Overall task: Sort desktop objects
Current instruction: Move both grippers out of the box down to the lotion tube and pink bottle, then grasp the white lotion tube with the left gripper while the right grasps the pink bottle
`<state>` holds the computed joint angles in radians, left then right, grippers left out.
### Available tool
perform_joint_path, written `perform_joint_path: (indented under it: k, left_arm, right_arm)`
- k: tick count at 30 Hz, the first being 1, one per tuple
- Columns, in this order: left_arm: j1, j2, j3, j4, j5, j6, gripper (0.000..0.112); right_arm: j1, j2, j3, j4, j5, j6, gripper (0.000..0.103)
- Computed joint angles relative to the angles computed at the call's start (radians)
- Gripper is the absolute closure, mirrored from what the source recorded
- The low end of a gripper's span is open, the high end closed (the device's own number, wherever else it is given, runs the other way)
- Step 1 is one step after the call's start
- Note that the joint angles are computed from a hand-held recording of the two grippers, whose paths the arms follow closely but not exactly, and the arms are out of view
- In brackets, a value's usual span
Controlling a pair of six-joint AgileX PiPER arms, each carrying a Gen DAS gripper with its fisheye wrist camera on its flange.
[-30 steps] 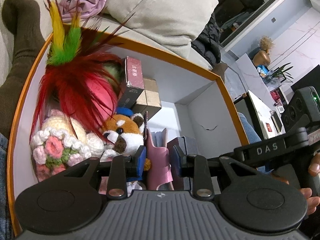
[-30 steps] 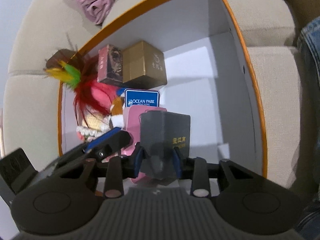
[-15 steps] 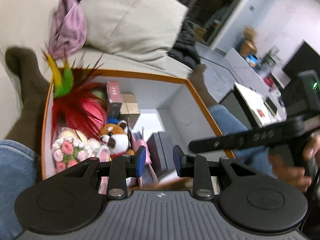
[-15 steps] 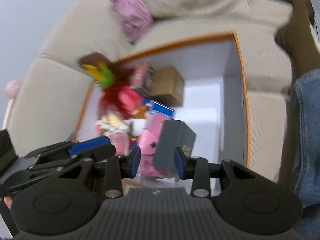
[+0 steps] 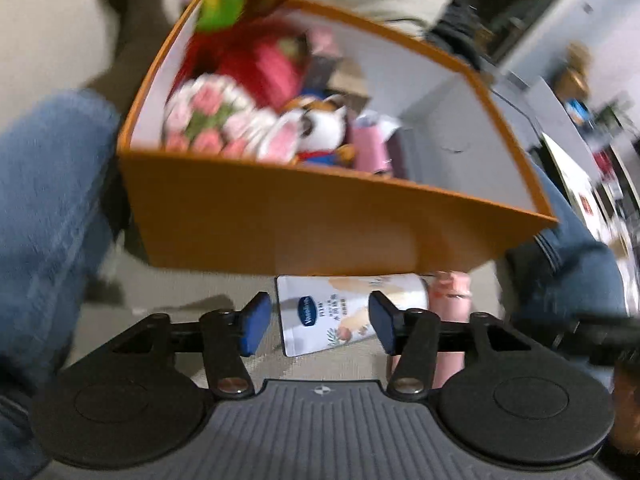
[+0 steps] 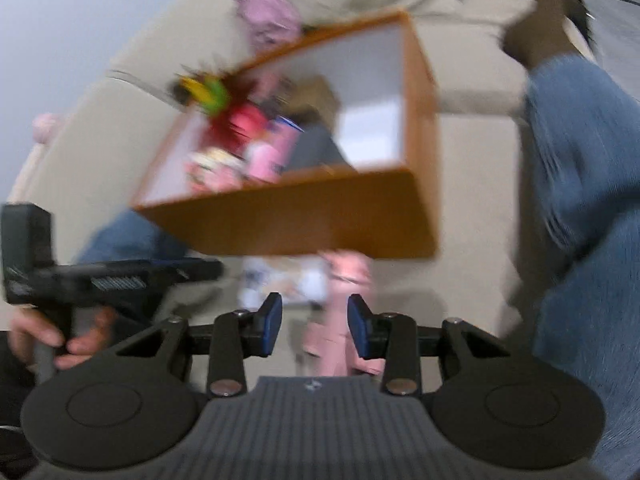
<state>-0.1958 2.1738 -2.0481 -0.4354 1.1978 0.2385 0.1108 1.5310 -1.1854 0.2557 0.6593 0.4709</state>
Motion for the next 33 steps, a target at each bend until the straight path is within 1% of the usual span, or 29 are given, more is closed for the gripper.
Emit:
perform_joint_path:
  k: [1,3,4,5,7,8,10,11,12,14,16,17,19,20,21,23,27,28,30,33]
  left_arm:
    - [-0.004,0.005,0.009,0.012,-0.013,-0.03,0.045]
    - [-0.012,0.021,0.015,0.022,-0.026,-0.048,0.044]
    - [-0.018,0.025,0.019,0.035,-0.029,-0.065,0.043]
    - [-0.023,0.033,0.018,0.049,-0.032,-0.089,0.043]
    - [-0.028,0.045,0.021,0.062,-0.035,-0.124,0.043]
    - [-0.029,0.039,0.04,0.06,-0.055,-0.121,0.043]
    - [-0.027,0.034,0.055,0.051,-0.07,-0.107,0.04]
    - [-0.027,0.034,0.059,0.05,-0.074,-0.104,0.04]
    - [-0.027,0.034,0.063,0.05,-0.078,-0.102,0.04]
    - [-0.025,0.026,0.084,0.042,-0.096,-0.085,0.039]
    - [-0.021,0.019,0.102,0.03,-0.11,-0.063,0.039]
    - [-0.018,0.018,0.107,0.018,-0.114,-0.05,0.039]
    - [-0.01,0.02,0.112,-0.015,-0.11,-0.017,0.039]
    - [-0.008,0.021,0.114,-0.028,-0.108,-0.003,0.039]
    - [-0.006,0.02,0.117,-0.041,-0.106,0.014,0.041]
    - [-0.004,0.017,0.126,-0.052,-0.111,0.028,0.042]
    - [0.025,-0.006,0.154,-0.092,-0.129,0.044,0.065]
    - [0.037,-0.015,0.164,-0.109,-0.13,0.059,0.068]
    - [0.051,-0.068,0.231,-0.165,-0.154,0.124,0.071]
    - [0.069,-0.109,0.262,-0.271,-0.147,0.237,0.077]
  right_arm:
    - [0.001,0.012,0.013,0.012,-0.003,-0.001,0.063]
    - [-0.018,0.031,0.051,0.128,-0.044,-0.079,0.063]
    - [-0.021,0.038,0.058,0.162,-0.061,-0.1,0.063]
    - [-0.011,0.045,0.056,0.157,-0.082,-0.094,0.064]
    - [0.02,0.06,0.029,0.071,-0.105,-0.033,0.064]
    - [0.03,0.079,-0.001,0.029,-0.103,-0.007,0.064]
    - [0.057,0.118,-0.061,-0.098,-0.082,0.102,0.063]
    - [0.067,0.139,-0.088,-0.156,-0.066,0.144,0.061]
    - [0.076,0.16,-0.116,-0.204,-0.045,0.183,0.056]
    - [0.088,0.206,-0.155,-0.266,-0.02,0.235,0.056]
    - [0.074,0.23,-0.162,-0.216,-0.022,0.2,0.057]
    - [0.063,0.236,-0.152,-0.172,-0.038,0.177,0.061]
    - [0.046,0.23,-0.116,-0.079,-0.09,0.108,0.064]
    - [0.043,0.237,-0.119,-0.049,-0.093,0.086,0.067]
    - [0.041,0.244,-0.122,-0.029,-0.092,0.073,0.066]
    - [0.046,0.245,-0.124,-0.039,-0.091,0.085,0.066]
    - [0.033,0.239,-0.098,0.015,-0.115,0.055,0.066]
    - [0.025,0.234,-0.086,0.04,-0.122,0.04,0.066]
    - [0.008,0.225,-0.064,0.091,-0.132,0.009,0.066]
    - [-0.018,0.204,-0.028,0.156,-0.144,-0.027,0.066]
